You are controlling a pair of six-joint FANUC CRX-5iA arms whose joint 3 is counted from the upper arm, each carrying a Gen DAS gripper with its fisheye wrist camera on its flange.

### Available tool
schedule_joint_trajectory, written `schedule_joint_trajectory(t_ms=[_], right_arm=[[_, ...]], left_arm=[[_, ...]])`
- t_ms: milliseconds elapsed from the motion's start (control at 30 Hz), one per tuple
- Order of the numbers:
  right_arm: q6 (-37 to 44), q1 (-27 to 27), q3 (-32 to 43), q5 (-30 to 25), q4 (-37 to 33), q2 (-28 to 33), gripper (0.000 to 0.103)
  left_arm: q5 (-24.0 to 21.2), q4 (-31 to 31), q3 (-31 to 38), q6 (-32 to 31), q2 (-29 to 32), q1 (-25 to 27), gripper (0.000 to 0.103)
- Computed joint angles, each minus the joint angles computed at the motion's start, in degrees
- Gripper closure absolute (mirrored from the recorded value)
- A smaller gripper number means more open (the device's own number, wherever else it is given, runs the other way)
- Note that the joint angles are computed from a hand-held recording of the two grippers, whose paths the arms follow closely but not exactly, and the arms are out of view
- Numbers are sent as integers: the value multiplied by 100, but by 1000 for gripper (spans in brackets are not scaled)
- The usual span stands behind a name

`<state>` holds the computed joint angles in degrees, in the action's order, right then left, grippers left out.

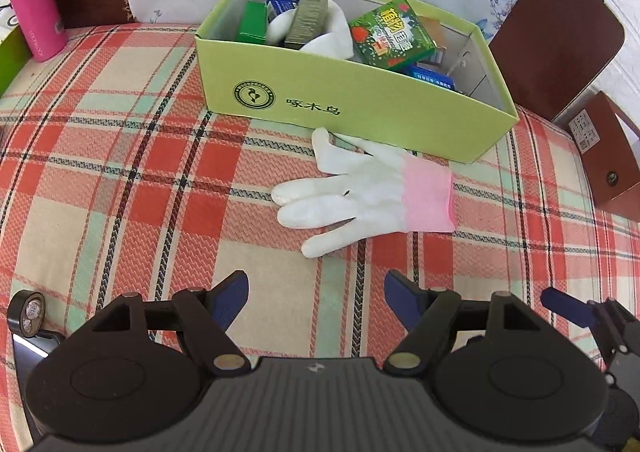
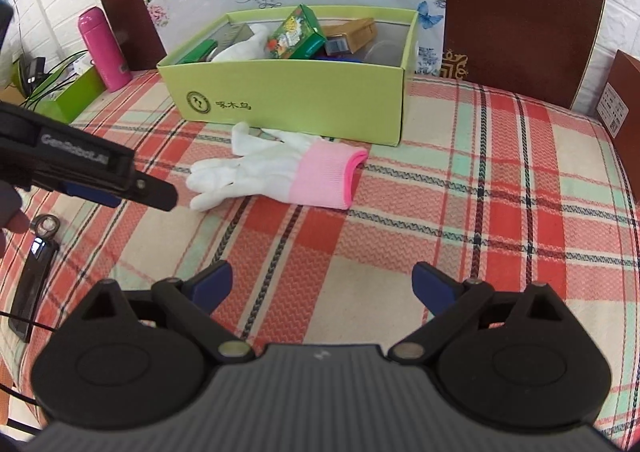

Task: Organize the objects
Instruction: 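Move both grippers toward the white glove with the pink cuff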

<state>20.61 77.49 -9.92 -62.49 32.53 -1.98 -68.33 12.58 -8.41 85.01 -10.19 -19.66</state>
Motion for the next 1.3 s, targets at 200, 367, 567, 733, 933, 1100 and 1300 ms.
schedule_joint_trajectory(t_ms=[200,367,567,733,933,1100,1300], right_arm=[[-8,149,-19,-194,58,-58,4],[-113,208,-35,-374,60,-92,4],[-119,243,9,-531,6,-62,4],[-38,220,89,-632,-102,1,4],[200,132,206,-683,-303,102,4],[416,23,289,-653,-437,187,4],[894,-206,293,-275,-390,321,4]], left_arm=[[60,-122,56,203,94,-123,25],[86,-202,127,250,225,-210,25],[95,-318,261,324,454,-300,25],[104,-354,393,341,658,-360,25],[84,-360,545,405,907,-411,25],[75,-229,603,342,1046,-379,25],[81,52,595,163,1157,-287,36]])
